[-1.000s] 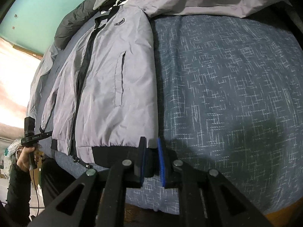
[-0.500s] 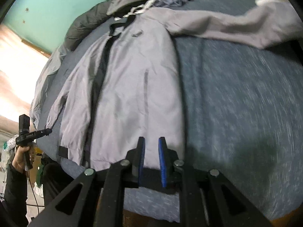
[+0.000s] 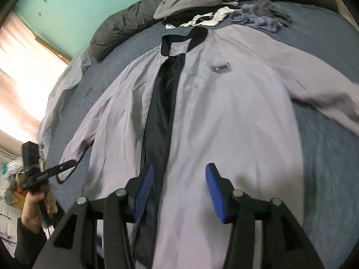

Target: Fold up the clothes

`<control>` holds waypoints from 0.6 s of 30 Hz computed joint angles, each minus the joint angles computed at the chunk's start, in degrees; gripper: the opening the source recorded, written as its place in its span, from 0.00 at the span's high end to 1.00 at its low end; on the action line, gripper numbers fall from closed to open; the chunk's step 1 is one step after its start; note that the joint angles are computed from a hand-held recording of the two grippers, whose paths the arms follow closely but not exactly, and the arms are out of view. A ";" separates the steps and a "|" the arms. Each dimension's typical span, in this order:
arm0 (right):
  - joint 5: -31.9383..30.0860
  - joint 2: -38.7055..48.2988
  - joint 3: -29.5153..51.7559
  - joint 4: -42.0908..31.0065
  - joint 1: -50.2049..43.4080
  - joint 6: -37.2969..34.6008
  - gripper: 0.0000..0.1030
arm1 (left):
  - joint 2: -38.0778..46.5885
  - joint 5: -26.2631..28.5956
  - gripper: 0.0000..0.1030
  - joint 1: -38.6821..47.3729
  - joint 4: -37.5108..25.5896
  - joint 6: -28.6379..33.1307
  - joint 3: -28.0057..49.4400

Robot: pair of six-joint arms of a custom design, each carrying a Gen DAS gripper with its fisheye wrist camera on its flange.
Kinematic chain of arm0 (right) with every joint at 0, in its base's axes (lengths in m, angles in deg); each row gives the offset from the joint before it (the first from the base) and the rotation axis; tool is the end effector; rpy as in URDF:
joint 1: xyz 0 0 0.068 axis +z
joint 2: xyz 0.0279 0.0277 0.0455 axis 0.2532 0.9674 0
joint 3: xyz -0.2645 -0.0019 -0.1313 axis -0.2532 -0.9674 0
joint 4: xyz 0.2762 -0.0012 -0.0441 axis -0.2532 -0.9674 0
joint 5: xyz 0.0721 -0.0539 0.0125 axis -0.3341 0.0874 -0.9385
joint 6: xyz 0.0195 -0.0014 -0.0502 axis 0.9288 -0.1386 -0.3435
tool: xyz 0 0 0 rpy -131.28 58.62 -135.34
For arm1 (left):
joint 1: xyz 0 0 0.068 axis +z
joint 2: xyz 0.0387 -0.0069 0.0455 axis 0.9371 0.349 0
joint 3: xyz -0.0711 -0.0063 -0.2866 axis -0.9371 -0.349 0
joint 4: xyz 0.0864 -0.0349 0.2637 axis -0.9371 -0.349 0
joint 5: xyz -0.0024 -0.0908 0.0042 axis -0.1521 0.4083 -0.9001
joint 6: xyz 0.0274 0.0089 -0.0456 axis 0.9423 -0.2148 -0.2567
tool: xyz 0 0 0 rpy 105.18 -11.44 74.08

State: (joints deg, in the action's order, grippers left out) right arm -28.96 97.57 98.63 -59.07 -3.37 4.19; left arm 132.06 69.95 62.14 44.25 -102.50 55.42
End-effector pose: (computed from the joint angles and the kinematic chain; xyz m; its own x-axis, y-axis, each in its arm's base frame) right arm 0.2087 -0.0467 0.2438 -0.9147 -0.0337 -0.4028 -0.2245 0.8710 0.4370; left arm 0.1454 -0.0290 0.2273 -0.8822 -0.2483 -0.4001 -0.0671 0.9073 -0.4152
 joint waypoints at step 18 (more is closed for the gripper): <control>12.76 30.25 17.08 28.12 26.07 26.07 0.43 | 17.96 -6.94 0.47 0.67 26.56 2.86 -5.79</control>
